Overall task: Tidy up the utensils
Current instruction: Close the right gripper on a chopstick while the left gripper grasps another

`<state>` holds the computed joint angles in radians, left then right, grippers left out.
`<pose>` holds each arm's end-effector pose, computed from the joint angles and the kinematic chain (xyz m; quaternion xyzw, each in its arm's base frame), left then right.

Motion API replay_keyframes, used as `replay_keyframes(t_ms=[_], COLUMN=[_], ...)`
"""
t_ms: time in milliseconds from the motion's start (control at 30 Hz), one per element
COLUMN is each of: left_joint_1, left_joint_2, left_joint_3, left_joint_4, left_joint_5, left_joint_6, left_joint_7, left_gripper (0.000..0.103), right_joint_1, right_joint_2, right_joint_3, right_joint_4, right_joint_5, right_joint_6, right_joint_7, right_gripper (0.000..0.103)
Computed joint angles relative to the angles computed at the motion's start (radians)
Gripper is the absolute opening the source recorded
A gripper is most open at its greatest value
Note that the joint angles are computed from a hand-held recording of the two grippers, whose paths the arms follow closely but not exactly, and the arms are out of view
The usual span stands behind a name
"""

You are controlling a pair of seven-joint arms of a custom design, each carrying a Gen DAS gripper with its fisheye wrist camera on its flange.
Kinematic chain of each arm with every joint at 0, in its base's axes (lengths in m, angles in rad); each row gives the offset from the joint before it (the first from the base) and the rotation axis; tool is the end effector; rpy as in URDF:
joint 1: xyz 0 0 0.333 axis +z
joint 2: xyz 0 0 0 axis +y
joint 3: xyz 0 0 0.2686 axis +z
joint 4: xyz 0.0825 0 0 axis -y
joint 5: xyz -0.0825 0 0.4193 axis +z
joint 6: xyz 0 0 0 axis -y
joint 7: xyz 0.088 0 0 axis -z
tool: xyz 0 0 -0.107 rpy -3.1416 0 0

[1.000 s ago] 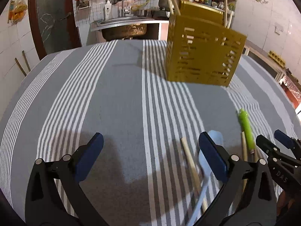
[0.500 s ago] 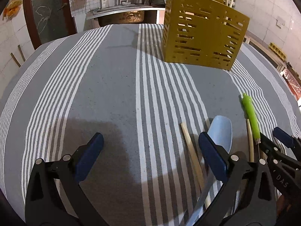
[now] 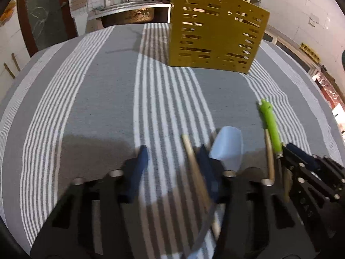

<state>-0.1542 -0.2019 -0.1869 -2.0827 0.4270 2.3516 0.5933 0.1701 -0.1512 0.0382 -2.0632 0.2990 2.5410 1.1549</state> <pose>0.5465 -0.1924 0.5072 -0.7951 0.5273 -0.1970 0.2256 0.5854 0.1209 0.5131 -0.7962 0.5090 -0.1651 0.2824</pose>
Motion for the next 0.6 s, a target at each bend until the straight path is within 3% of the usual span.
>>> replay_keyframes(t_ms=[100, 167, 600], left_joint_1=[-0.005, -0.005, 0.008], left_joint_2=[0.010, 0.018, 0.031], left_joint_3=[0.008, 0.012, 0.012], left_joint_4=[0.011, 0.017, 0.030], left_joint_5=[-0.039, -0.057, -0.067], left_joint_6=[0.010, 0.015, 0.054], left_joint_7=[0.031, 0.045, 0.041], left_gripper=[0.015, 0.009, 0.007], right_joint_1=[0.000, -0.002, -0.009], right_joint_2=[0.014, 0.033, 0.070], right_joint_3=[-0.005, -0.008, -0.032], right_joint_4=[0.021, 0.045, 0.110], right_joint_5=[0.014, 0.018, 0.165], right_joint_6=[-0.014, -0.022, -0.022], right_joint_7=[-0.003, -0.004, -0.077], right_gripper=[0.008, 0.006, 0.005])
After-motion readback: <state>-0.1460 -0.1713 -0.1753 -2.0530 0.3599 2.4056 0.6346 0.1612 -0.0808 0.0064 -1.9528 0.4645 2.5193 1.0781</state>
